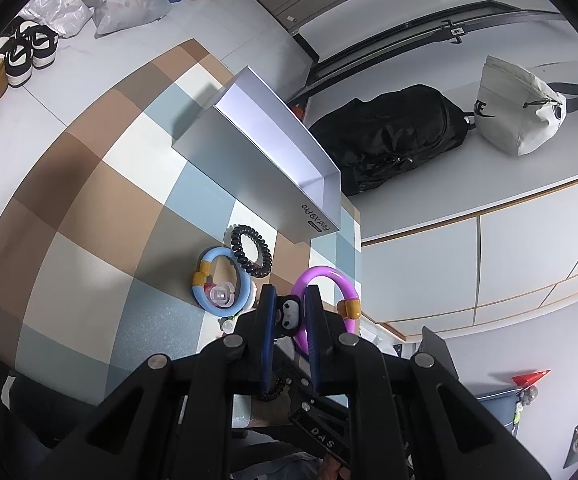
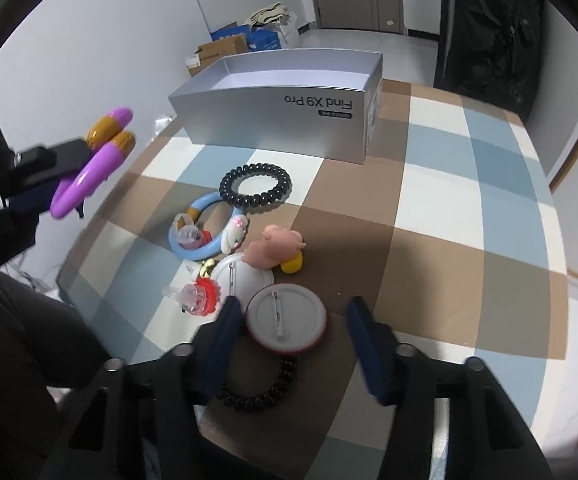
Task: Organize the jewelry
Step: 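Grasp the white round disc with the right gripper while the left holds the purple ring, then carry both items into the silver box and open both grippers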
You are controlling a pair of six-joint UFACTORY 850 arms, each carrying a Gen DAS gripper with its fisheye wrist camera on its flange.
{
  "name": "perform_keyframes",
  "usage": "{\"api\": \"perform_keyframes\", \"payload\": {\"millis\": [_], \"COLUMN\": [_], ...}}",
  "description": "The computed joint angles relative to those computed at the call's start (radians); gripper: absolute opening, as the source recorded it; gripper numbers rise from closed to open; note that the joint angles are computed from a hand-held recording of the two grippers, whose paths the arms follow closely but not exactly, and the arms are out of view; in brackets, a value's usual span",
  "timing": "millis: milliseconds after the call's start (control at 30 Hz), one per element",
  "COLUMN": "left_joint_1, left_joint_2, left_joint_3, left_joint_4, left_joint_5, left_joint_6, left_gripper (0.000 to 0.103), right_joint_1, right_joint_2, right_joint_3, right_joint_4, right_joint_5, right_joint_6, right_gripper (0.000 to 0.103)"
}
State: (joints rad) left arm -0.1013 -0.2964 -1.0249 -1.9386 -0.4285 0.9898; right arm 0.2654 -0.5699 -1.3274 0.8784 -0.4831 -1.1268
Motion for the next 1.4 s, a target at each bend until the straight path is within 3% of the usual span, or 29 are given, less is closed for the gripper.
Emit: {"api": "perform_keyframes", "payload": {"millis": [267, 567, 833, 1167, 1400], "left_joint_1": [0.008, 0.015, 0.044, 0.076, 0.074], "left_joint_2": [-0.017, -0.046, -0.108, -0.246, -0.328], "left_joint_3": [-0.021, -0.108, -0.240, -0.417, -0.486], "left_joint_4": [0.019, 0.145, 0.367, 0.686, 0.780], "left_joint_5": [-0.014, 0.032, 0.053, 0.048, 0.022], "left_joint_6": [-0.037, -0.145, -0.342, -0.603, -0.701], "left_gripper": [0.010, 0.010, 0.010, 0.010, 0.010], "right_joint_1": [-0.030, -0.072, -0.077, -0.044, -0.036], "right_joint_2": [-0.016, 0.002, -0.076, -0.262, -0.415], "right_joint_3": [-0.033, -0.078, -0.267, -0.572, -0.780], "right_joint_4": [0.026, 0.205, 0.273, 0.147, 0.036], "right_joint_5": [-0.089, -0.180, -0.281, -0.334, -0.389], "right_joint_6": [0.034, -0.066, -0.017, 0.131, 0.273], "right_gripper": [0.042, 0.042, 0.042, 0.042, 0.042]}}
